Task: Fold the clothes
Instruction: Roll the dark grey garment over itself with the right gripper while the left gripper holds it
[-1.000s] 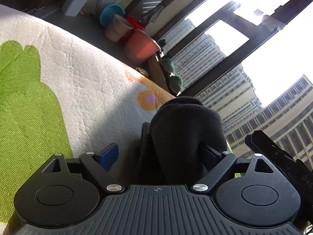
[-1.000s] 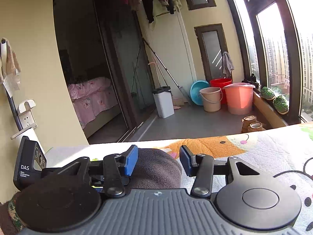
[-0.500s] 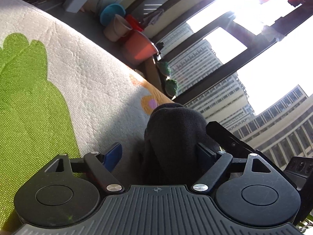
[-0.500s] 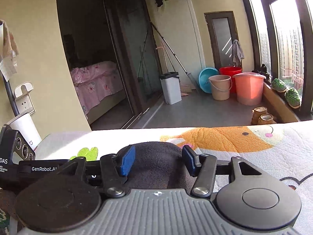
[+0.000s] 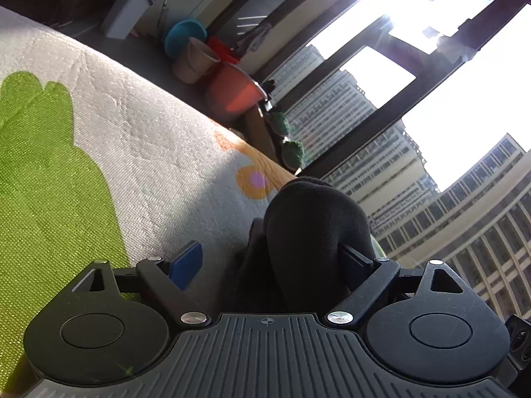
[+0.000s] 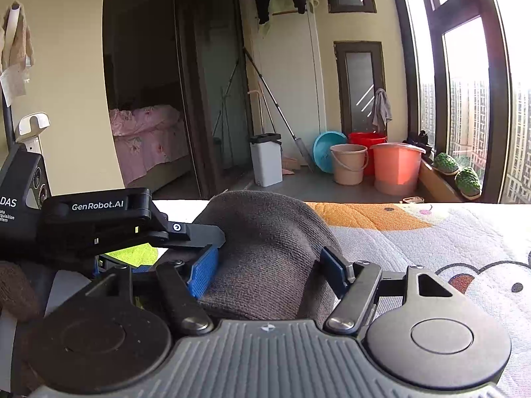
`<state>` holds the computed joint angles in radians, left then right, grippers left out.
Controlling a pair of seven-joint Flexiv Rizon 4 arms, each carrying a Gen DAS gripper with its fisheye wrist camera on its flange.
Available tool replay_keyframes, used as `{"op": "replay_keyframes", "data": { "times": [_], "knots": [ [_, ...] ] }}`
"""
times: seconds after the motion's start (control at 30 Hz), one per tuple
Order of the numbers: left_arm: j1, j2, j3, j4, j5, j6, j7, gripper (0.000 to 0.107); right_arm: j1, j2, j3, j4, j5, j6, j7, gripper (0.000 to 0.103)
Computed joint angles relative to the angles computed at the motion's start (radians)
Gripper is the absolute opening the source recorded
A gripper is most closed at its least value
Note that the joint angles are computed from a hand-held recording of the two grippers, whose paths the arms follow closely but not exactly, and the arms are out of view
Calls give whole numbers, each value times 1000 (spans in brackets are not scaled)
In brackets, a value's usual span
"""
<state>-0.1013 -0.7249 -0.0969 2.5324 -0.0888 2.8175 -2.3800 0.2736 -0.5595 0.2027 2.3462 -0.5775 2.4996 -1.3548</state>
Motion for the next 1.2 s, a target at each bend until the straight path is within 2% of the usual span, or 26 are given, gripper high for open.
{"op": "replay_keyframes", "data": {
  "times": [0.1, 0.13, 0.2, 0.23, 0.3, 0.37, 0.4, 0.5, 0.57, 0.63, 0.77, 0.87, 0.93, 1.0, 1.03, 1.2],
  "knots": [
    [-3, 1, -1, -3, -5, -3, 0, 93, -62, 16, 12, 15, -101, 16, 74, 79],
    [-4, 2, -1, -4, -6, -5, 1, 93, -44, 24, 5, 25, -92, 14, 43, 83],
    [-4, 3, -1, -7, -6, -8, 1, 93, 0, 42, -7, 41, -60, -20, -24, 84],
    [-4, 4, -1, -8, -7, -11, 3, 93, 42, 51, -17, 42, -10, -66, -66, 87],
    [-6, 6, -1, -9, -9, -15, 5, 93, 106, 32, -17, 40, 114, -48, -171, 90],
    [0, 13, -4, -6, -8, -24, -1, 92, 89, 33, -8, 35, 96, -63, -160, 90],
    [4, 22, -7, -1, -6, -25, -9, 89, 81, 32, -3, 33, 87, -67, -159, 90],
    [-22, 58, 3, 16, -37, -7, -4, 65, 68, 27, 4, 33, 77, -66, -168, 90],
    [-62, 91, 16, 28, -101, 5, 23, 65, 68, 31, 8, 39, 82, -65, -173, 91],
    [-63, 116, 18, 20, -101, -4, 35, 58, 62, 30, 12, 40, 75, -63, -171, 92],
    [-8, 127, 3, -45, 13, -36, 32, 46, 45, 25, 18, 40, 50, -60, -156, 92],
    [53, 109, -36, -109, 99, -138, -4, 45, 51, 29, 13, 37, 55, -80, -151, 98],
    [120, 77, -68, -134, 170, -165, -83, 24, 64, 36, 8, 34, 79, -104, -153, 97],
    [175, 47, -84, -141, 232, -156, -151, 17, 42, 32, 18, 33, 53, -100, -134, 98],
    [178, 43, -81, -139, 237, -157, -158, 8, 30, 28, 23, 33, 36, -95, -124, 98],
    [117, 65, -41, -117, 168, -178, -105, 6, 1, 22, 29, 35, -6, -69, -97, 98]
  ]
}}
